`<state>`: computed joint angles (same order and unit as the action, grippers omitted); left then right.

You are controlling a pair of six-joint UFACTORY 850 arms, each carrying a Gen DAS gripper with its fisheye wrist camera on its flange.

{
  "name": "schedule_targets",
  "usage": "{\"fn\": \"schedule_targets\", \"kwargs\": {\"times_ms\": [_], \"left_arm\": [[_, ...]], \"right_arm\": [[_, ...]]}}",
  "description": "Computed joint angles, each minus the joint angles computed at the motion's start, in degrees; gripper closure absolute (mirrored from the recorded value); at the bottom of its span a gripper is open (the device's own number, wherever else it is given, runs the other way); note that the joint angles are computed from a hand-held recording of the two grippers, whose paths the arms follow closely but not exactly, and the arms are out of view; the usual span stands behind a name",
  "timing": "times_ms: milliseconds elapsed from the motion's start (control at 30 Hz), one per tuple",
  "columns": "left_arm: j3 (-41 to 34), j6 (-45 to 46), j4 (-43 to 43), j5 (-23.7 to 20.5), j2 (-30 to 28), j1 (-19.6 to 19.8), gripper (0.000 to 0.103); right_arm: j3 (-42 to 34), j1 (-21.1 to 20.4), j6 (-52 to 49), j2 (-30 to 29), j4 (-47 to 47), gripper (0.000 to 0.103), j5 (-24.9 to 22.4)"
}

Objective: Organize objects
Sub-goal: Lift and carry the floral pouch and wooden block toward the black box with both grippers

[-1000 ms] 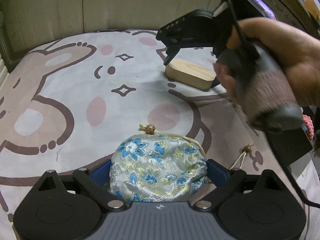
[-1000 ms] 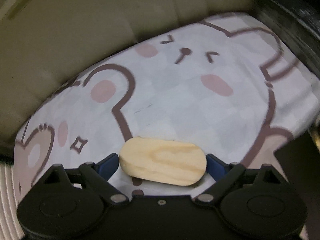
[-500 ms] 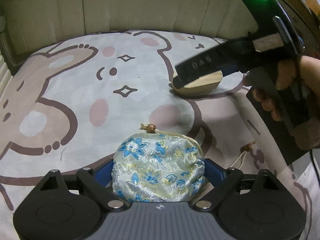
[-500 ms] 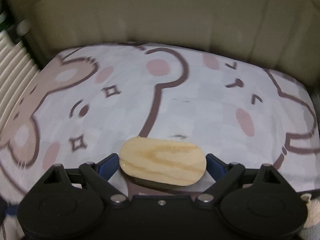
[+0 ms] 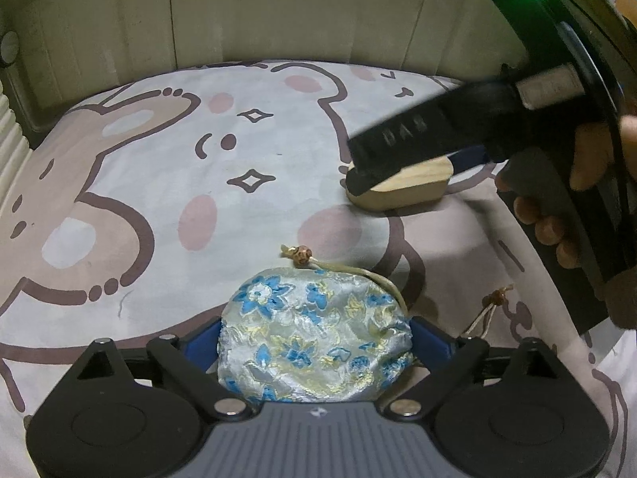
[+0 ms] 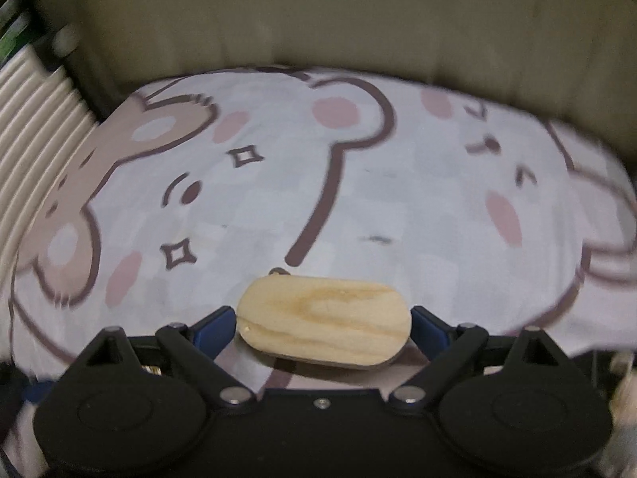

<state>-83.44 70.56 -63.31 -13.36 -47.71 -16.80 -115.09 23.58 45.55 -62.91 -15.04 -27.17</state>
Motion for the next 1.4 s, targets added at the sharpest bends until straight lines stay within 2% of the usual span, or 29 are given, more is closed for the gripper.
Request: {"fn": "schedule_targets", "kwargs": {"times_ms": [133, 233, 400, 633, 800, 1000, 1200, 1400], "left_arm": [[-0.4, -5.3, 5.2, 1.3, -0.5, -0.6, 0.004], [0.0, -5.8, 7.4, 2.5, -0.4, -1.1, 0.003], [0.6, -1.5, 5.9, 1.8, 0.0, -0.7, 0.009], [0.9, -1.2, 3.6, 0.2, 0.7, -0.1, 0.011], [1.9, -2.0, 3.5, 1.9, 2.0, -0.1, 0.011], [2.8, -5.4, 5.9, 3.2, 3.8, 0.6, 0.011], [4.0, -4.0, 4.7, 4.3, 6.3, 1.1, 0.011], [4.7, -1.6, 2.4, 4.7, 8.3, 1.3, 0.011]], "right_arm": [[-3.6, 0.3, 5.3, -2.3, -0.6, 0.008, -3.8], [-5.2, 0.9, 6.5, -3.3, -3.4, 0.009, -5.4], [-2.7, 0.6, 5.1, -1.9, -3.1, 0.009, -3.3], [0.7, 1.1, 4.9, 0.7, -7.5, 0.009, -0.5], [4.1, 1.3, 5.6, 3.5, -9.2, 0.009, 1.5], [9.7, 1.6, 9.1, 8.2, -13.4, 0.009, 4.0], [14.8, 2.2, 16.4, 12.7, -21.8, 0.009, 5.7], [18.2, 2.8, 22.1, 16.2, -27.9, 0.009, 5.3]]}}
